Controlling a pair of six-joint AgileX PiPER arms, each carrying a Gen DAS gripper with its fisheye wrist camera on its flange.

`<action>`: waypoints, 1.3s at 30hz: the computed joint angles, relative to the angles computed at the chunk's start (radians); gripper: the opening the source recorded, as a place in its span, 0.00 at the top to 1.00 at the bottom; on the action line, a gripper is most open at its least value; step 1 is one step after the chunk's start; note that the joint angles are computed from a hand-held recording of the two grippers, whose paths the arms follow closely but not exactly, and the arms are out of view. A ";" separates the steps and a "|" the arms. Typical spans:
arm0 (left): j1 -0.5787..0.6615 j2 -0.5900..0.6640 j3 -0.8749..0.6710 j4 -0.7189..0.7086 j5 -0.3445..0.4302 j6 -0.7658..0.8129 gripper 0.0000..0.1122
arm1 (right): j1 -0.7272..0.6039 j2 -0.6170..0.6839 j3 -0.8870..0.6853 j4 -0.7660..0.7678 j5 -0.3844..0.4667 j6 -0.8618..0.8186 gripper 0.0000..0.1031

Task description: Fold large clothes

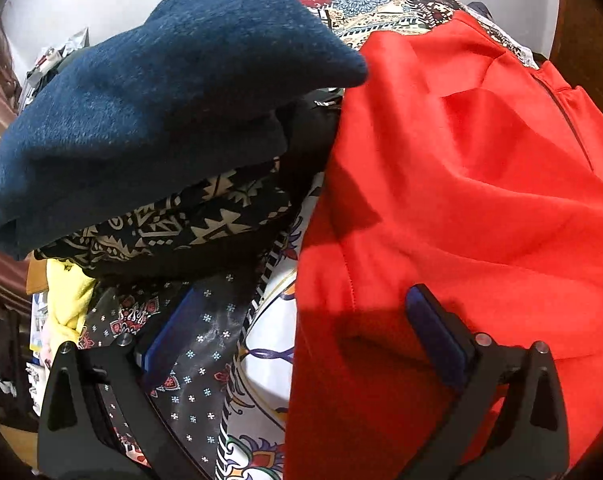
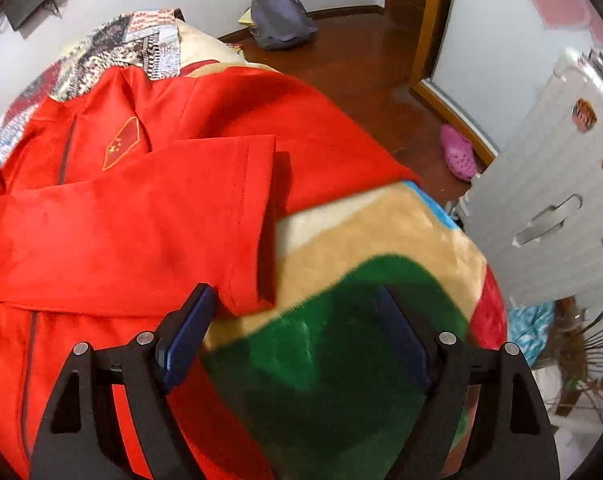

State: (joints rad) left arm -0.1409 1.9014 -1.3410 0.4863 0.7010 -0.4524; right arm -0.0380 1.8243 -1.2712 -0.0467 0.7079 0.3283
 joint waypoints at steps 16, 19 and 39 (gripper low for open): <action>-0.100 -0.150 0.053 0.056 0.047 -0.001 0.08 | -0.257 0.024 0.028 0.541 -0.043 -0.391 0.22; -0.144 -0.168 0.040 0.021 0.039 0.032 0.08 | -0.305 0.134 -0.025 0.709 -0.013 -0.478 0.22; -0.220 0.026 -0.049 -0.020 0.023 -0.003 0.08 | -0.191 0.183 -0.217 -0.025 -0.197 0.212 0.94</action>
